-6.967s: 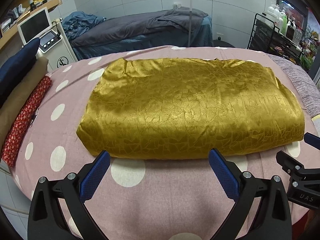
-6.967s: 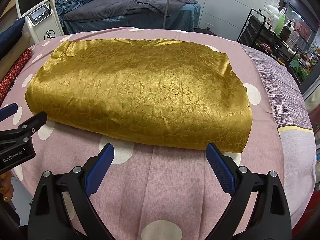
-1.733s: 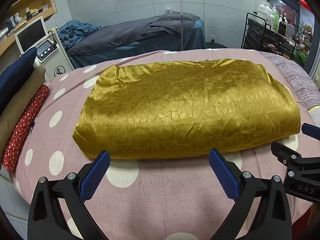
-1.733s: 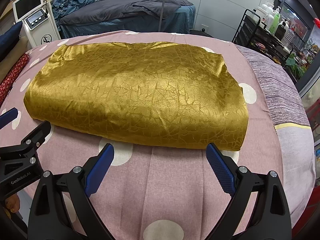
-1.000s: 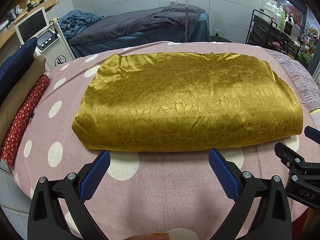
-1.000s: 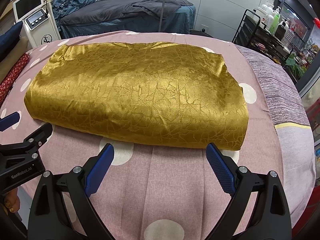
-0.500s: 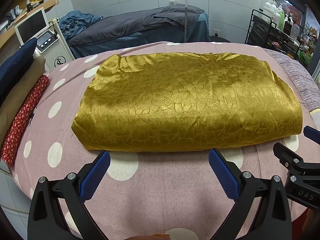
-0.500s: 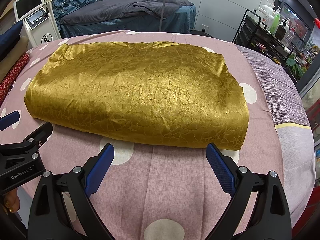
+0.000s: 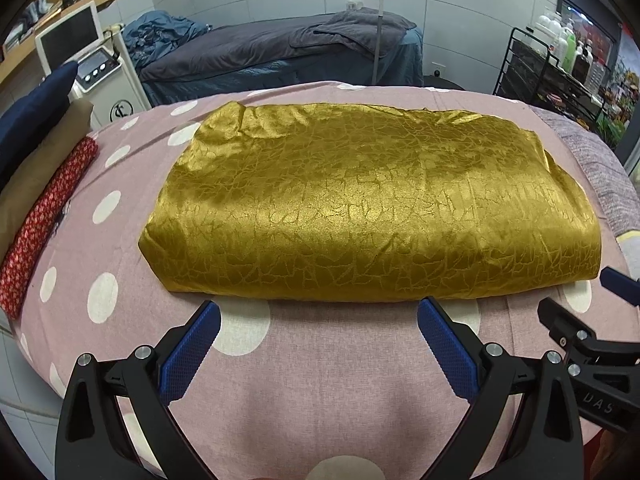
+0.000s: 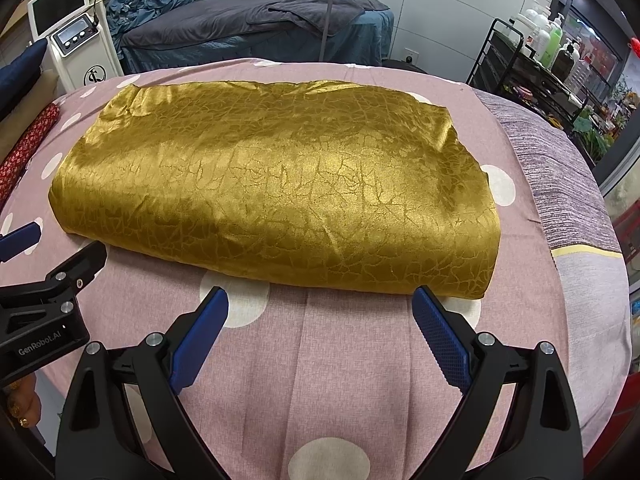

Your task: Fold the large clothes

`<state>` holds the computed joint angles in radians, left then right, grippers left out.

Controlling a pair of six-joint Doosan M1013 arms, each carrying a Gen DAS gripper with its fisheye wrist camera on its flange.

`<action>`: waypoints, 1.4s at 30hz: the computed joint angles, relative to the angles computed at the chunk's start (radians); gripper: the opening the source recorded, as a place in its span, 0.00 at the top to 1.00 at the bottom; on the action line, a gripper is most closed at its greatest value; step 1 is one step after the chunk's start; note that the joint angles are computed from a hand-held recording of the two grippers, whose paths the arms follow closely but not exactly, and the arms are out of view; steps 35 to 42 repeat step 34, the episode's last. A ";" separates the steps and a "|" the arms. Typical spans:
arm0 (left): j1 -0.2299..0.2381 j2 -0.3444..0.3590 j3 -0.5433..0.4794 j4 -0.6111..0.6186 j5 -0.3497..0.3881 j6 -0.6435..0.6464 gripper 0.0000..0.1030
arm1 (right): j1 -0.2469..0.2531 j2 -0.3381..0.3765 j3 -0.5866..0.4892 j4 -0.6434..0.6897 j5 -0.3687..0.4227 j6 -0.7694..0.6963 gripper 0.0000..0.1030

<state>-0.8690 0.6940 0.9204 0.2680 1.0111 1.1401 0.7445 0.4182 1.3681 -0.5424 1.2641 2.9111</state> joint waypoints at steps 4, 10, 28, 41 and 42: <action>0.003 -0.011 0.018 -0.012 -0.044 0.005 0.06 | -0.001 0.000 0.002 0.000 -0.001 0.000 0.11; -0.002 -0.029 0.049 0.034 -0.110 -0.018 0.06 | -0.001 -0.003 0.005 -0.001 0.001 0.007 0.11; -0.003 -0.017 0.024 0.045 -0.058 -0.029 0.06 | 0.002 -0.004 0.002 -0.001 0.001 0.005 0.11; -0.002 -0.010 0.014 0.048 -0.026 -0.029 0.06 | 0.003 -0.006 0.005 -0.003 0.001 0.009 0.11; -0.002 -0.010 0.014 0.048 -0.026 -0.029 0.06 | 0.003 -0.006 0.005 -0.003 0.001 0.009 0.11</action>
